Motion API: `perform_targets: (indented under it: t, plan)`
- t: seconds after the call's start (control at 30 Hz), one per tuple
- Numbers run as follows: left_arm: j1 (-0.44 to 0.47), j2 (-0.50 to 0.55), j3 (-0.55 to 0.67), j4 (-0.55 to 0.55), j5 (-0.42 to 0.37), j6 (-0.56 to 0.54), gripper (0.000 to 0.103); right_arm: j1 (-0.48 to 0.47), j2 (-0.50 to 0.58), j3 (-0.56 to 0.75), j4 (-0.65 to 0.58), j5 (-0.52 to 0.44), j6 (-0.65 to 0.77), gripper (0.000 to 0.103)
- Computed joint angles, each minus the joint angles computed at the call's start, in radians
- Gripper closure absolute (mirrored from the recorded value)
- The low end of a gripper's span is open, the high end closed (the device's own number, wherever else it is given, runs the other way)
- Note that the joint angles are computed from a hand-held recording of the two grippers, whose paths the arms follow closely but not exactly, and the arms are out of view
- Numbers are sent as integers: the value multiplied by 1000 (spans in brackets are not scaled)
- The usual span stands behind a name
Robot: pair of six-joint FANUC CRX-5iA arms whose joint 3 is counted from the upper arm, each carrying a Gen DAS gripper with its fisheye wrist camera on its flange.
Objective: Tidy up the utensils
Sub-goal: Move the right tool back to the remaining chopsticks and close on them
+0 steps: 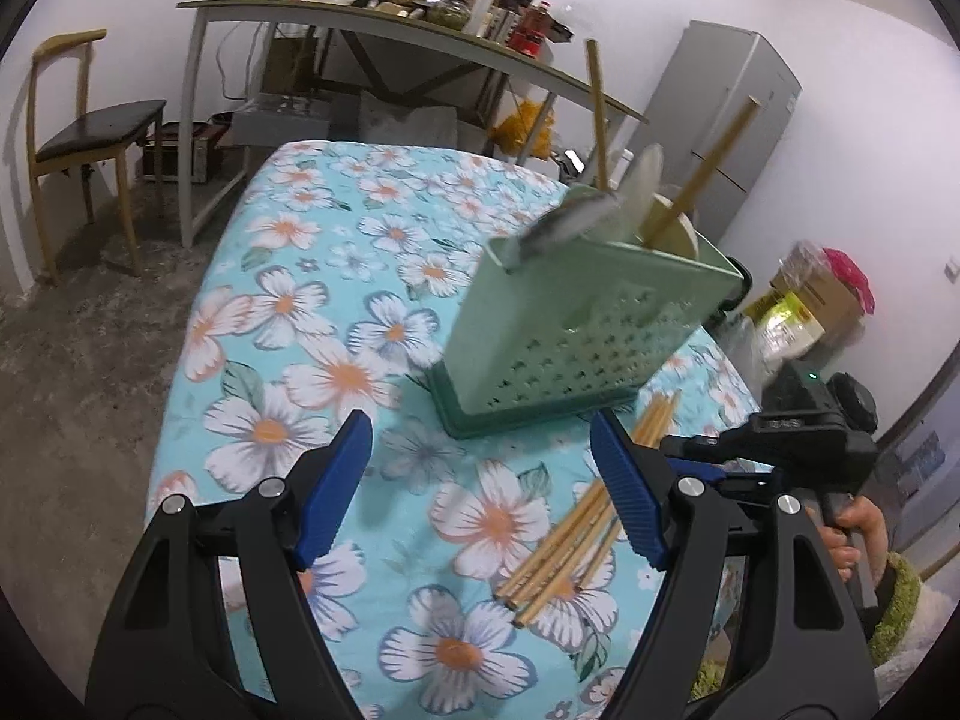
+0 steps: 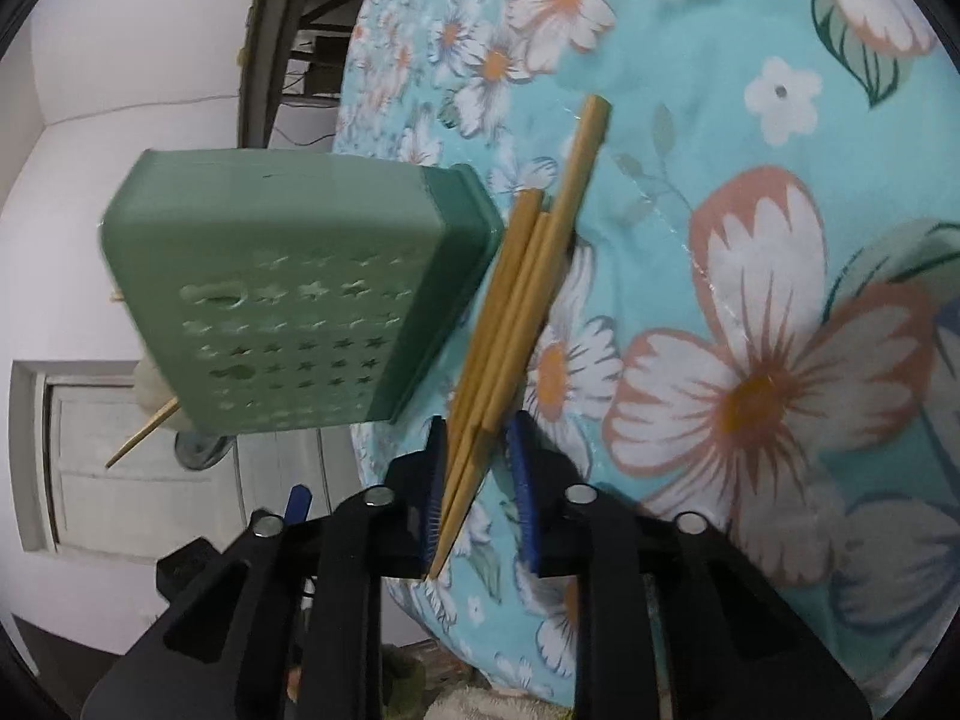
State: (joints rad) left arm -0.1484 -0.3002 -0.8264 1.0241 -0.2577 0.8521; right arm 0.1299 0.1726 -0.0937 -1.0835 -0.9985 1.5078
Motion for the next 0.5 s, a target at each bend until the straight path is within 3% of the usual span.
perform_targets:
  t: [0.17,0.5]
  plan:
    - [-25,13,7,25,-3,-21,32,13,14,7,-7,33,-12,93]
    - [-44,38,35,4,-22,-20,32,14,-12,6,66,-12,-23,93]
